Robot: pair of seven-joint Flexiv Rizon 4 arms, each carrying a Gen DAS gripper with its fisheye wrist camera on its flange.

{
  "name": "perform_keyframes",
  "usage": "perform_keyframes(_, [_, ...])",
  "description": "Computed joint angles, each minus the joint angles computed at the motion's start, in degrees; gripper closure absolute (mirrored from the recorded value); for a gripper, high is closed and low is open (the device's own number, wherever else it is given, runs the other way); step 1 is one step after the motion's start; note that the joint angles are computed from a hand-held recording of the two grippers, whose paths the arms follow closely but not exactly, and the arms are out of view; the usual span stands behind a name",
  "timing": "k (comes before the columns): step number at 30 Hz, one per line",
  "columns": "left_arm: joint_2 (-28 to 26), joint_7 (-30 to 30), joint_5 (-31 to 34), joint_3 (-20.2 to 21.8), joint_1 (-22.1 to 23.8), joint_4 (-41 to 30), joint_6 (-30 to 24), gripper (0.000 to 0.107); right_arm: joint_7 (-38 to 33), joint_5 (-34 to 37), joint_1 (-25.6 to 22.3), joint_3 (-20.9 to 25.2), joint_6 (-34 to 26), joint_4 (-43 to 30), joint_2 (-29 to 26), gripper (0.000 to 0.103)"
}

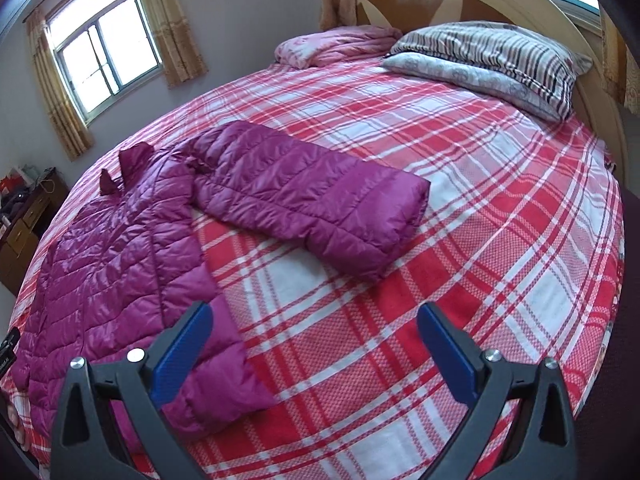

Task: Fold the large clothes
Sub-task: 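Grasp the cuff of a jacket sleeve with the right tool, then lift the sleeve and fold it across the jacket body, then open the right tool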

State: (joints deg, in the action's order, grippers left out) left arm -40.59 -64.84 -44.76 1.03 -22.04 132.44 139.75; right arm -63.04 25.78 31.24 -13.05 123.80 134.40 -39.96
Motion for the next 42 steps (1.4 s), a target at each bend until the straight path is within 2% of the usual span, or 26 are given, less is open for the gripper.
perform_keyframes(2, [-1.67, 1.45, -1.46, 0.36, 0.03, -2.73, -1.06, 0.005, 0.93, -1.61, -3.09, 0.6, -1.53, -1.65, -0.39, 0.0])
perform_keyframes(6, [-3.78, 4.38, -4.64, 0.77, 0.26, -7.2, -4.53, 0.005, 3.18, -4.9, -8.02, 1.45, -3.96, -5.25, -1.72, 0.009])
perform_keyframes(11, [-6.1, 7.54, -8.62, 1.49, 0.16, -12.12, -8.02, 0.005, 5.48, -7.32, -9.11, -0.45, -8.22, -8.82, -3.65, 0.016])
perform_keyframes(14, [-7.83, 10.75, -12.6, 2.12, -0.69, -15.56, -9.74, 0.005, 7.03, -10.35, -12.07, 1.27, -9.86, -9.83, -4.09, 0.022])
perform_keyframes(16, [-8.56, 12.72, -15.0, 2.18, -1.03, -17.23, -10.56, 0.005, 7.27, -11.21, -11.34, 0.29, -10.13, -9.79, -4.53, 0.025])
perform_keyframes(19, [-9.66, 15.23, -17.79, 1.92, -1.08, -19.41, -11.26, 0.005, 6.29, -12.93, -11.04, -0.45, -9.56, -9.6, -4.65, 0.045])
perform_keyframes(21, [-9.9, 17.35, -20.27, 1.45, -1.22, -20.29, -11.84, 0.005, 5.49, -15.0, -13.04, 0.82, -9.67, -9.9, -4.11, 0.067])
perform_keyframes(22, [-9.7, 17.47, -20.3, 0.95, -0.83, -20.21, -11.88, 0.005, 5.09, -15.75, -13.62, 0.96, -10.01, -10.03, -3.82, 0.071])
perform_keyframes(24, [-9.15, 16.34, -18.42, 0.15, 0.18, -19.29, -11.44, 0.005, 4.45, -14.51, -10.97, -2.49, -10.5, -10.25, -3.97, 0.08])
perform_keyframes(25, [-8.92, 15.92, -17.57, -0.01, 0.46, -18.85, -11.3, 0.005, 4.25, -13.33, -8.97, -5.07, -10.92, -10.33, -4.2, 0.081])
perform_keyframes(27, [-8.75, 15.42, -16.33, 0.03, 0.74, -18.41, -11.22, 0.005, 3.94, -12.67, -7.91, -7.62, -11.81, -10.89, -4.24, 0.084])
perform_keyframes(30, [-9.1, 15.55, -16.31, 0.68, 0.72, -18.78, -11.16, 0.005, 3.96, -11.12, -4.44, -12.5, -13.12, -10.92, -4.44, 0.085])
perform_keyframes(36, [-8.9, 15.12, -16.15, 1.15, 1.65, -18.75, -13.27, 0.005, 4.79, -10.56, -0.89, -16.97, -14.75, -11.12, -4.32, 0.086])
perform_keyframes(42, [-7.41, 10.97, -10.77, 1.53, 2.77, -16.72, -12.81, 0.005, 5.14, -9.97, 9.64, -28.74, -15.41, -12.98, -6.43, 0.086])
